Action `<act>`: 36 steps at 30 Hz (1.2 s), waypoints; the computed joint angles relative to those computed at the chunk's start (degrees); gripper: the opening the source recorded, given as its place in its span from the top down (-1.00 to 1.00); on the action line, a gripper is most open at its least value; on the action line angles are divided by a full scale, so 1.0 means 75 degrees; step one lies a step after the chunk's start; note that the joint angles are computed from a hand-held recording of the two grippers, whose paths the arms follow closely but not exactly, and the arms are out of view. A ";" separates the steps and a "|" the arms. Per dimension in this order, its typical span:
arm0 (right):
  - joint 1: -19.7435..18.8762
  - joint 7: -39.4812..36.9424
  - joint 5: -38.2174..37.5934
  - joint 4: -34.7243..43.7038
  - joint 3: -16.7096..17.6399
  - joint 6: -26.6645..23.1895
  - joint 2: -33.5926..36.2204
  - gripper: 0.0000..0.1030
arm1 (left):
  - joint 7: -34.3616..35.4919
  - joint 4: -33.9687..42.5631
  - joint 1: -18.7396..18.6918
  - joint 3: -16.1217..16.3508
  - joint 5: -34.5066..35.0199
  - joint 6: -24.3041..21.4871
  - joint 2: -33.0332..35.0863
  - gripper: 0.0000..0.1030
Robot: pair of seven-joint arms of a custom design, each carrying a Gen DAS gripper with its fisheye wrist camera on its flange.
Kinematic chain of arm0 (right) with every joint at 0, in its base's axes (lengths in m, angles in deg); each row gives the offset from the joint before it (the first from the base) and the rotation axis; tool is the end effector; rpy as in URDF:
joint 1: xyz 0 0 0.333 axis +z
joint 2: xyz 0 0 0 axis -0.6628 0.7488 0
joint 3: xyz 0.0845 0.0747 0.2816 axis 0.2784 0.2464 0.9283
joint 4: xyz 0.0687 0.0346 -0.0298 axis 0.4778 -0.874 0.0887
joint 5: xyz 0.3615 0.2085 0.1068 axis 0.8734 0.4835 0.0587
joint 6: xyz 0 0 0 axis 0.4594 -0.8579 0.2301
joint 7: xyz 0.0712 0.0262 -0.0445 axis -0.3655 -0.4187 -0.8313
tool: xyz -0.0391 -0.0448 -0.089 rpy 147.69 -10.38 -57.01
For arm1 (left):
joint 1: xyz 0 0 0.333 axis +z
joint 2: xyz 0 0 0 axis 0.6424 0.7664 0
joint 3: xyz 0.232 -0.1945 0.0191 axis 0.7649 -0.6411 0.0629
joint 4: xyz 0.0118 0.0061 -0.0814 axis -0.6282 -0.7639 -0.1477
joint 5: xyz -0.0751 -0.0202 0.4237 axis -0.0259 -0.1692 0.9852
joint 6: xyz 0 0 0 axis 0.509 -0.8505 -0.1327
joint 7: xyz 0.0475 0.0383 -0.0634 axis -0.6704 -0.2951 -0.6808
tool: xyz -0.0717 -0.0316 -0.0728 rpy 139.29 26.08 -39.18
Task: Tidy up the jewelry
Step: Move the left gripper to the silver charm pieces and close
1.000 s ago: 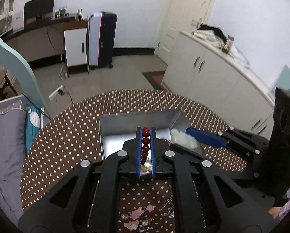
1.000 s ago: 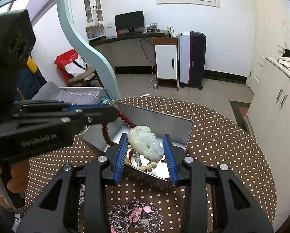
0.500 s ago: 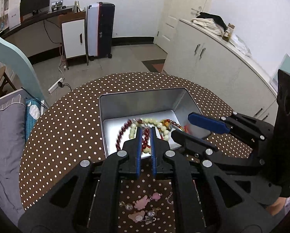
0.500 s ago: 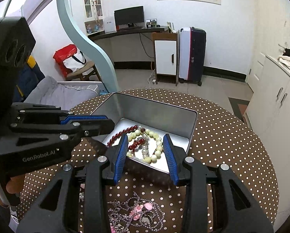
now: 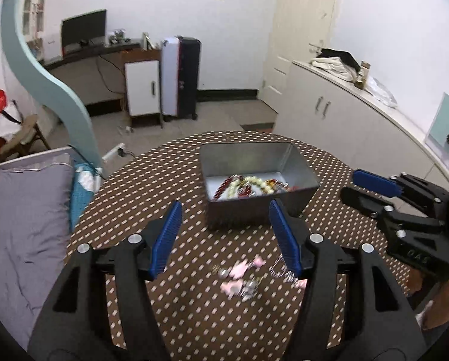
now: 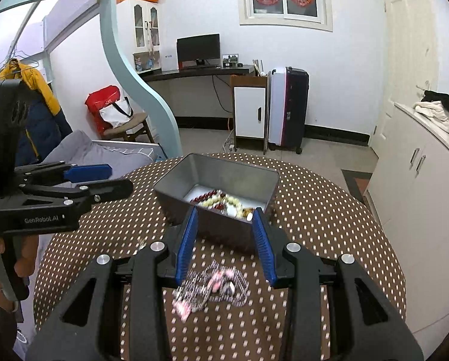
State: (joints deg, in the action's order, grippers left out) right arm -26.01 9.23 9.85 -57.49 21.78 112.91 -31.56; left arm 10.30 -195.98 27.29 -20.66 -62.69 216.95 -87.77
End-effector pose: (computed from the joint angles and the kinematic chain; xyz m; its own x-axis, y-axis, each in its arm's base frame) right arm 0.5399 0.2373 0.5654 0.3514 -0.9346 -0.0550 -0.5546 -0.1605 -0.8165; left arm 0.5727 -0.2735 0.5468 -0.2963 -0.9495 0.1036 -0.6289 0.1123 -0.7693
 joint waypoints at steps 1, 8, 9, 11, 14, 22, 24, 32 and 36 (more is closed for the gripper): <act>0.0011 0.0002 -0.0020 -0.0122 0.0017 -0.0024 -0.0107 0.31 | -0.0130 -0.0229 0.0011 -0.0006 0.0154 0.0104 -0.0152 -0.17; -0.0023 0.0207 -0.0061 -0.0872 0.0168 -0.0109 -0.0621 0.26 | -0.1081 -0.1163 0.0055 -0.0128 0.1376 0.0309 -0.0640 -0.17; -0.0061 0.0270 -0.0094 -0.0952 0.0208 -0.0133 -0.0660 0.25 | -0.1059 -0.1274 0.0019 -0.0127 0.1389 0.0336 -0.0669 -0.17; -0.0103 0.0354 -0.0132 -0.1114 0.0249 -0.0177 -0.0746 0.24 | -0.0973 -0.1338 -0.0068 -0.0134 0.1344 0.0282 -0.0622 -0.17; -0.0019 0.0283 0.0029 -0.1228 0.0184 -0.0286 -0.0779 0.24 | -0.0645 -0.1372 -0.0242 -0.0092 0.0873 0.0169 -0.0482 -0.17; 0.0123 0.0076 0.0397 -0.1391 0.0060 -0.0445 -0.0809 0.22 | -0.0691 -0.1125 -0.0262 -0.0115 0.0698 -0.0072 -0.0136 -0.07; 0.0178 -0.0044 0.0540 -0.1410 -0.0002 -0.0460 -0.0801 0.21 | -0.0618 -0.0992 -0.0263 -0.0125 0.0634 -0.0227 -0.0027 0.02; 0.0236 -0.0278 0.0839 -0.1358 -0.0070 -0.0519 -0.0748 0.15 | -0.0725 -0.0357 -0.0288 -0.0182 0.0938 -0.0949 0.0408 0.26; 0.0247 -0.0380 0.0942 -0.1342 -0.0084 -0.0558 -0.0730 0.15 | -0.0805 -0.0147 -0.0295 -0.0183 0.1067 -0.1018 0.0573 0.37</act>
State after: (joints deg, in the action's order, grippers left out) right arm -24.16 6.38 16.91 -67.55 21.16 108.72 -37.04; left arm 4.26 -197.08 25.08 -22.03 -54.69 209.32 -83.47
